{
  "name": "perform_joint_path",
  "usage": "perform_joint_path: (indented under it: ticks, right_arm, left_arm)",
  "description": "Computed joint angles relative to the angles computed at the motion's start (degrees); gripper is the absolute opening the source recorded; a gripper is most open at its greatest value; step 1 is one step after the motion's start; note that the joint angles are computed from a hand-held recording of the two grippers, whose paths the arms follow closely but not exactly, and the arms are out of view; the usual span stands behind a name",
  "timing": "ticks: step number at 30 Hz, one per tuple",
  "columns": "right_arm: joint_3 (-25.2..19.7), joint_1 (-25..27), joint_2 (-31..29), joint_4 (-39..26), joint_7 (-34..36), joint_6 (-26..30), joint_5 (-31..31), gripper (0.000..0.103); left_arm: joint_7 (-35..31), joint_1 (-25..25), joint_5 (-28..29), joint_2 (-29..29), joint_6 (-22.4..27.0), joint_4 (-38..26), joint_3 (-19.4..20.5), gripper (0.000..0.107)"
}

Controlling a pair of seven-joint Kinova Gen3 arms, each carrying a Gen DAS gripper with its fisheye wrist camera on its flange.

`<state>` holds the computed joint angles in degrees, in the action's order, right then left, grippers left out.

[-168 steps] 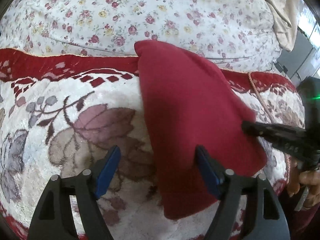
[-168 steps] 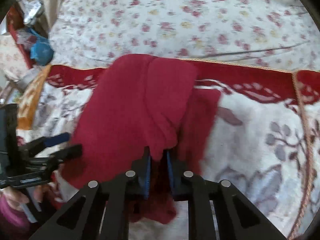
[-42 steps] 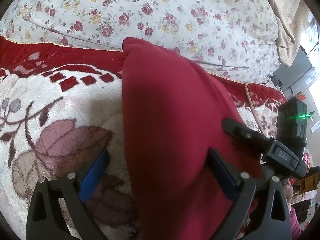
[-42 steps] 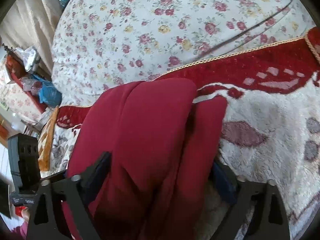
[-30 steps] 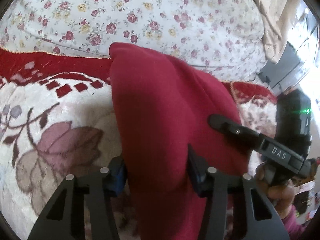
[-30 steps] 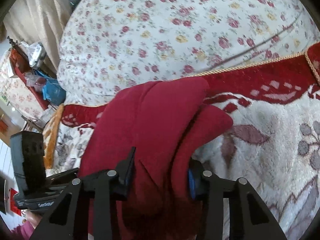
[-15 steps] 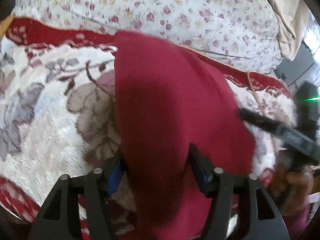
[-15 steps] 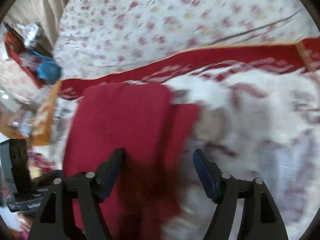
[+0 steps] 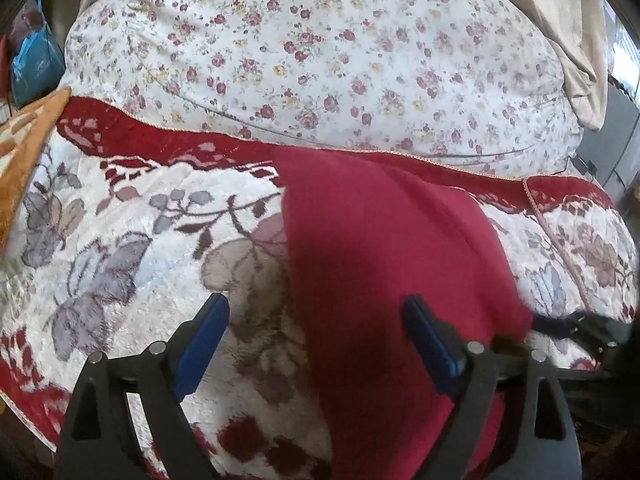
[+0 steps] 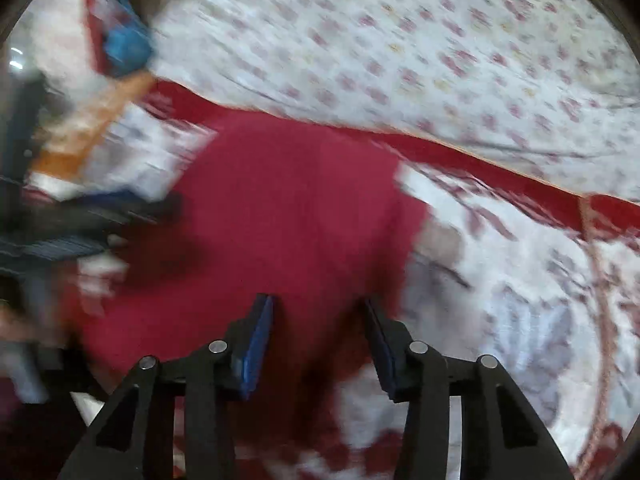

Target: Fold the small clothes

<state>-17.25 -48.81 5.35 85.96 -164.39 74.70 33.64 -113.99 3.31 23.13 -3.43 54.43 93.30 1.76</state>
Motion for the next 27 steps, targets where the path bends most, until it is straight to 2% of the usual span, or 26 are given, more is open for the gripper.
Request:
perform_joint_path:
  ticks: [3,5,7,10,13,16,27]
  right_arm:
    - [2.02,-1.25,-2.78,2.28,-2.12,-3.17,-1.39,0.050]
    - [-0.42,-1.21,-2.95,0.96,-4.43,-0.62,0.67,0.054]
    - [-2.80,-0.71,-3.25,-0.18,-7.08,1.43,3.14,0.067]
    - [-4.58,-2.06,-2.45,-2.51,-11.04,5.43,7.38,0.080]
    - [-4.63,-3.52,-1.18,-4.82,-12.52,7.95,9.47,0.086]
    - [-3.53,-5.02,1.03,-7.23,-12.10,9.69,10.42,0.088]
    - [0.05,-7.12,3.16,-8.99,-11.99,9.42,9.33,0.092]
  left_arm:
    - [0.30,0.68,-3.62,-0.98,-2.49,0.79,1.03,0.089]
    - [1.02,1.34,-5.75,-1.94,-4.06,1.26,1.61,0.089]
    - [1.27,1.83,-6.40,-2.62,-5.17,1.73,1.52,0.089]
    - [0.84,2.23,-5.37,-3.77,-5.97,2.09,0.64,0.089]
    - [0.98,2.35,-4.89,-4.61,-6.71,2.38,0.07,0.089]
    - [1.29,2.29,-4.83,-4.85,-6.51,2.23,-0.34,0.089]
    - [3.18,2.19,-7.40,-5.91,-7.67,3.00,-0.13,0.089]
